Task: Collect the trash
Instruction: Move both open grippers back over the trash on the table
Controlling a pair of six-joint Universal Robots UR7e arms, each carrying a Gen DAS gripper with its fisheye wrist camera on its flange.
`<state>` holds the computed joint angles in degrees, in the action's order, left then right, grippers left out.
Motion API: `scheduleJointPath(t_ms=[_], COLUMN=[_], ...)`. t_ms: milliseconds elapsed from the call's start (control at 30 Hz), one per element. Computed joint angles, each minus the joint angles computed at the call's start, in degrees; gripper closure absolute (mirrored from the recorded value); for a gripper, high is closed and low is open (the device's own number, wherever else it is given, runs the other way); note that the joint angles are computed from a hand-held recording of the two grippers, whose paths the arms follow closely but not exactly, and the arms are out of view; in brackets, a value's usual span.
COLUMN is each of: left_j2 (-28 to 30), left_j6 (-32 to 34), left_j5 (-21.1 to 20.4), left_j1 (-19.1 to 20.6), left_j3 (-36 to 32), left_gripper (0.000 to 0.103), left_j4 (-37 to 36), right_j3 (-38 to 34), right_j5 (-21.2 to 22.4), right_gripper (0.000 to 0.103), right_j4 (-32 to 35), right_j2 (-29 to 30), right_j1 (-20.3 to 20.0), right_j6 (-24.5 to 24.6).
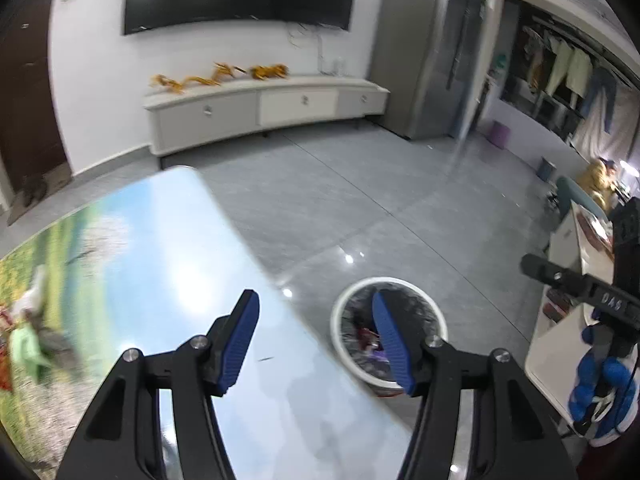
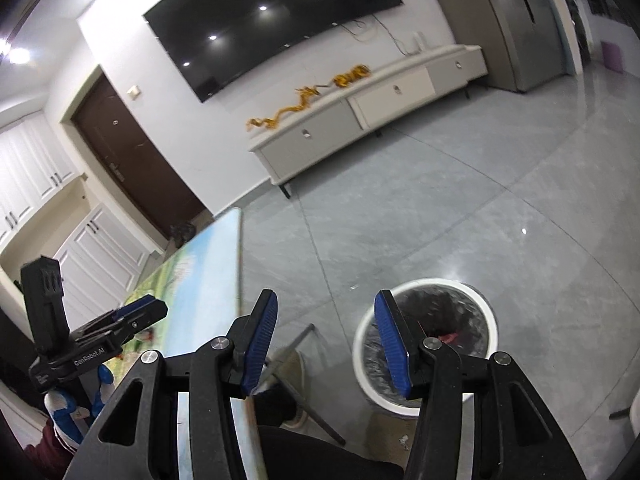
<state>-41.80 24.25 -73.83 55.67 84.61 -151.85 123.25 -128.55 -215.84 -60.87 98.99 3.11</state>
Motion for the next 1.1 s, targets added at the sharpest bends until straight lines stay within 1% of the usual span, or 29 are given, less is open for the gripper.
scheduleJointPath(t_ms=[133, 267, 433, 533, 600, 733, 867, 1033, 1100], left_j2=[-2.88, -6.09, -9.07, -10.69, -11.71, -13.33, -14.46, -15.48, -15.84], left_j6=[0.36, 0.81, 1.34, 1.91, 2.47, 2.84, 2.06, 1.96, 2.11], left_j5=[1.09, 3.44, 5.64, 7.79, 9.51, 11.65, 12.18, 12.6, 12.72], left_j1=[1.91, 4.15, 6.84, 8.34, 9.41, 11.54, 13.22, 14.64, 14.83], left_j3=[0.59, 2.03, 3.38, 4.52, 5.34, 6.58, 7.27, 7.68, 7.99], left_gripper=[0.045, 0.045, 0.045, 0.045, 0.045, 0.045, 0.044, 0.039, 0.039], left_j4=[-1.17, -3.81, -6.4, -8.65, -10.39, -12.96, -14.12, -15.15, -15.7], right_j3=[-2.94, -6.72, -11.21, -13.57, -14.8, -18.75, -21.66, -24.87, -25.99], right_j5=[-0.78, -0.91, -0.69, -0.74, -0.23, 0.52, 2.81, 3.34, 3.42], right_gripper=[0.053, 0.053, 0.053, 0.051, 0.051, 0.051, 0.051, 0.051, 0.051], right_j4=[1.57, 5.04, 9.39, 11.88, 13.49, 19.4, 24.5, 29.2, 30.61], right_j2=[1.85, 4.25, 7.34, 9.31, 10.46, 13.79, 16.4, 19.19, 19.98], right_j1=[2.98, 5.74, 8.24, 9.51, 10.0, 10.91, 10.93, 11.27, 11.42], right_j6=[-1.45, -2.4, -3.01, -2.93, -2.69, -1.63, 0.76, 2.09, 2.29])
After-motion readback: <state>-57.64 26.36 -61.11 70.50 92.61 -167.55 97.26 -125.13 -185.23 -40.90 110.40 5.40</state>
